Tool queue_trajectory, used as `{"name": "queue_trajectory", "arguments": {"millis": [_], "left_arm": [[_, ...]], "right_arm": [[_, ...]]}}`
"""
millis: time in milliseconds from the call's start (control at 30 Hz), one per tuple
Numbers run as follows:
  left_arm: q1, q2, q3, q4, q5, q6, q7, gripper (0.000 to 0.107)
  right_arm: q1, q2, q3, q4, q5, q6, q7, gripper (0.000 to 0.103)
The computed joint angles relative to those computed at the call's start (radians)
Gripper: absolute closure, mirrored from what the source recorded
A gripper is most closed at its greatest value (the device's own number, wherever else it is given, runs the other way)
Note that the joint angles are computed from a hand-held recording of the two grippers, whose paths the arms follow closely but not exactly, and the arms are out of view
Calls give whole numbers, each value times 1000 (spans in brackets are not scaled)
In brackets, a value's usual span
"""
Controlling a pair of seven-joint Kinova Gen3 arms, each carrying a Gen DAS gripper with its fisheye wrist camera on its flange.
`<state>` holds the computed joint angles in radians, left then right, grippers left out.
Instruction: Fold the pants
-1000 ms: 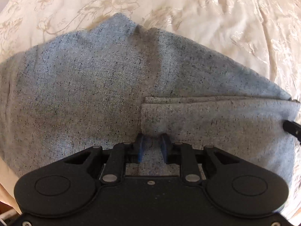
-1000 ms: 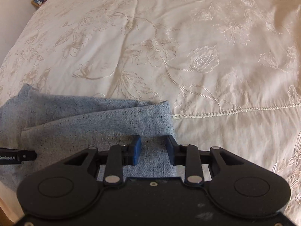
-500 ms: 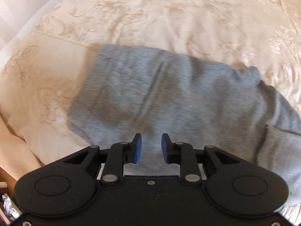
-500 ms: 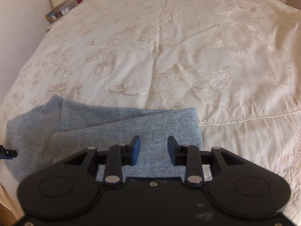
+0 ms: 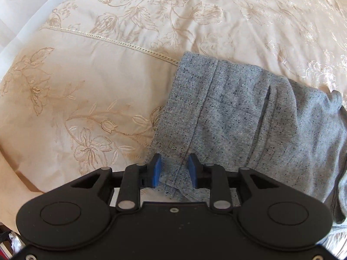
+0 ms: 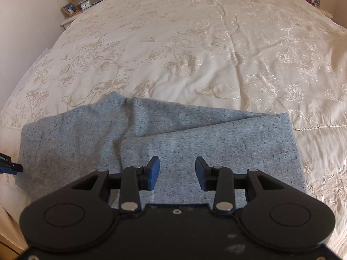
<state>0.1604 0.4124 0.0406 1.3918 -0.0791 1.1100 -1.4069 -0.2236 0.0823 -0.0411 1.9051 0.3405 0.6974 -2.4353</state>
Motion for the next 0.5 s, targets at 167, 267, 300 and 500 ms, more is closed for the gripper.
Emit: {"name": "queue_trajectory", "arguments": {"millis": [167, 267, 300, 500], "left_arm": [[0, 5, -5, 47, -30, -63, -39, 31], [-42, 6, 1, 69, 11, -91, -71, 19], [-68, 9, 7, 71, 43, -93, -92, 18], [-172, 29, 34, 83, 186, -105, -233, 11]], "right_arm": [[-30, 8, -21, -26, -38, 29, -25, 64], [-61, 5, -33, -33, -21, 59, -75, 63], [-69, 5, -36, -36, -18, 68, -90, 63], [-89, 8, -47, -43, -53, 94, -123, 63]]}}
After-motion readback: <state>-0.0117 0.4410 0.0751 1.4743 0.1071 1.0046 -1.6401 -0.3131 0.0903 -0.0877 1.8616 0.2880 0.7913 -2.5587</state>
